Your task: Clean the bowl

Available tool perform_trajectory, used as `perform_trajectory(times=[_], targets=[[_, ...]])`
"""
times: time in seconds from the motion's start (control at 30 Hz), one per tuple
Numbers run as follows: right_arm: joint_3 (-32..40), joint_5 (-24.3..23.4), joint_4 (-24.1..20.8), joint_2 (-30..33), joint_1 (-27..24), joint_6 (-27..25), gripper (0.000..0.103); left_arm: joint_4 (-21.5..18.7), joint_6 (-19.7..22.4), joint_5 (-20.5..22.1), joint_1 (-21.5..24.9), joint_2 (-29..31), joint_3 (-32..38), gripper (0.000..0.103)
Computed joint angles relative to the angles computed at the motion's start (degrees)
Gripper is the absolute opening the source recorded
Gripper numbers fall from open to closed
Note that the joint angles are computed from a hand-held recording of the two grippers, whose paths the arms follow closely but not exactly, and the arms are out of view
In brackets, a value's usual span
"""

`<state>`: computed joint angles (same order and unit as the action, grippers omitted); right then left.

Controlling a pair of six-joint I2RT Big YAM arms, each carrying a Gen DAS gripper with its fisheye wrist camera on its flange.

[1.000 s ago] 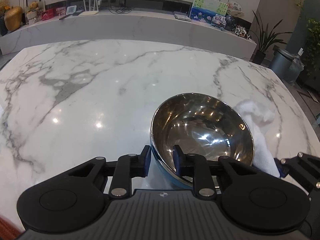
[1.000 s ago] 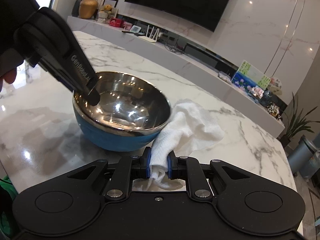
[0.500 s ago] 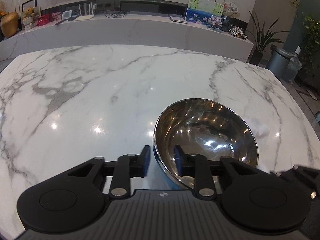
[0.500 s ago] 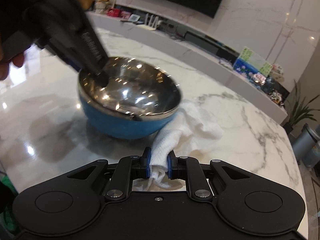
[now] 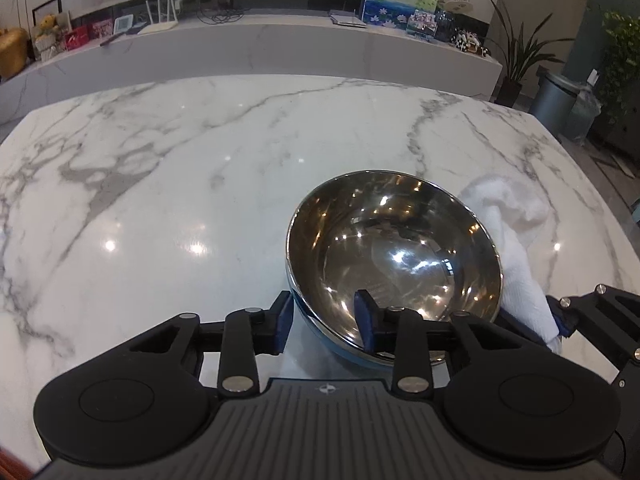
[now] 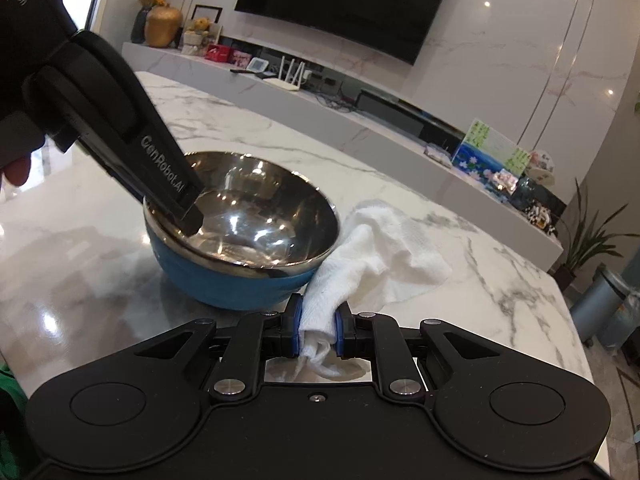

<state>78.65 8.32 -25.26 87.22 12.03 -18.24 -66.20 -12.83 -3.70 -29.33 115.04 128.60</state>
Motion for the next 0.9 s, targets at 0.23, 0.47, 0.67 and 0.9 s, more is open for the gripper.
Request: perform_trajectory(times=[0.23,0.47,0.67,0.9], targets=[[0.74,-0.68,-5.15,0.59,1.14,-0.41,0.014,-0.04,0.59,-0.51,0.24,1.33,1.79,0.023],[0.98,2.94,-5.95,1.01,1.48,2.37,0.015,1.73,0.09,-0.32,0.17,-0.41,-1.1,0.024],[-1.37,10.47,-0.75,-0.31,2.96,2.58,0.047,1.7,-0.4,-0.09,0.22,-0.82,-1.52,0.024],[-3.01,7.94,0.58,-1.56,3.58,4.51,0.047,2.0,-0.77,-0.01,0.22,-1.14,-2.05,0.025]])
